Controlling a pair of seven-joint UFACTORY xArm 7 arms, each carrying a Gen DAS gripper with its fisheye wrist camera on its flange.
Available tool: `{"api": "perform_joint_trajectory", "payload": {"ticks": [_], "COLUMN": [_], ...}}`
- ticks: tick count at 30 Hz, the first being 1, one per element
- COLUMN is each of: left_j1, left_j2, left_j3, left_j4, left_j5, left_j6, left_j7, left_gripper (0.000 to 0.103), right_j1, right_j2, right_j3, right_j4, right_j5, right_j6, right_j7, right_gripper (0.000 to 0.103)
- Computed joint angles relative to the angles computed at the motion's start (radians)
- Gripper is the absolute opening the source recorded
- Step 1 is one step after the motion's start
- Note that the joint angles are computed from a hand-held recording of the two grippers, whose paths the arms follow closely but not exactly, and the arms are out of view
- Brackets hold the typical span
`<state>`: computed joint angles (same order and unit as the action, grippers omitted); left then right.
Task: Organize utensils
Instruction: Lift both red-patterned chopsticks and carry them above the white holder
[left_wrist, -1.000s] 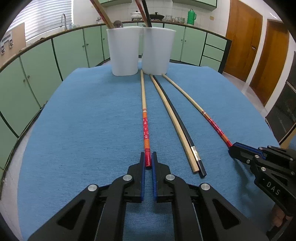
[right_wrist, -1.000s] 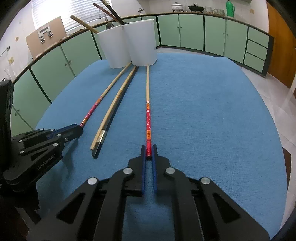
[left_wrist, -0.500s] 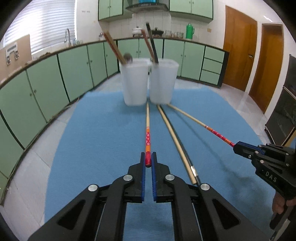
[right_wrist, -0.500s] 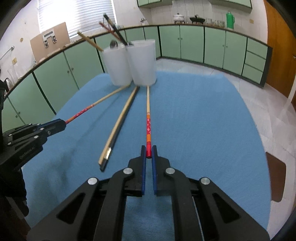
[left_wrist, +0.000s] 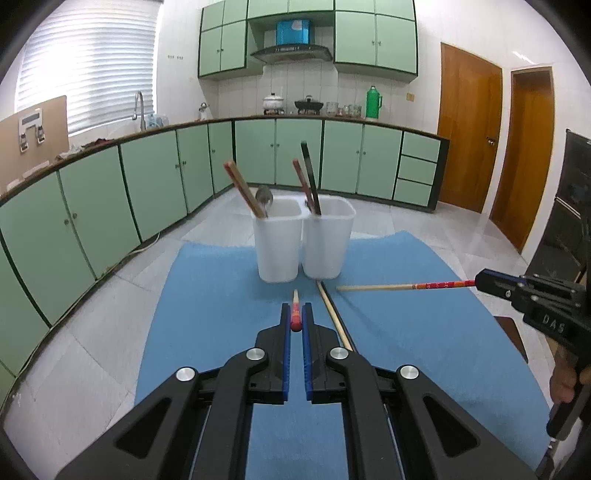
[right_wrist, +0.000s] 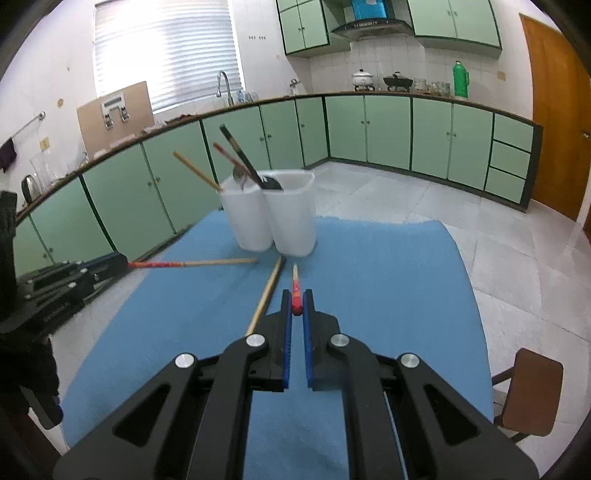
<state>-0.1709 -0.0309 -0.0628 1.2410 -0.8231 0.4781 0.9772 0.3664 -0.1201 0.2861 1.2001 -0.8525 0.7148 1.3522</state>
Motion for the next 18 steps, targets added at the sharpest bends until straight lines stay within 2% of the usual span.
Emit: {"api": "perform_joint_trajectory", "payload": {"ticks": [5, 9, 15, 18], "left_j1": [0.001, 0.008, 0.023, 0.035], "left_j2": [0.018, 0.043, 0.087, 0.113], "left_j3": [-0.003, -0.011, -0.028, -0.039], "left_j4": [0.056, 0.115, 0.199, 0.246], "left_j5": [-0.031, -0.042, -0.045, -0.055], "left_j6": [0.022, 0.032, 0.052, 0.062], "left_j7": [0.025, 0.044, 0.044, 0.035], "left_gripper": [0.006, 0.006, 0.006, 0.005], "right_j1": [-0.011, -0.022, -0.025, -0.020], "right_j2": [0.006, 0.024, 0.071, 0.094], "right_j3": [-0.013, -0.033, -0.063, -0.073], "right_j4": [0.054, 0.117, 0.228, 0.277], "right_j5": [0.010, 0.050, 0.152, 0.164], "right_j6": [-0.022, -0.047, -0.044, -0.022], "right_j7": [-0.052, -0.137, -0.303, -0.355], "right_gripper": [0.005, 0.005, 0.005, 0.005]}}
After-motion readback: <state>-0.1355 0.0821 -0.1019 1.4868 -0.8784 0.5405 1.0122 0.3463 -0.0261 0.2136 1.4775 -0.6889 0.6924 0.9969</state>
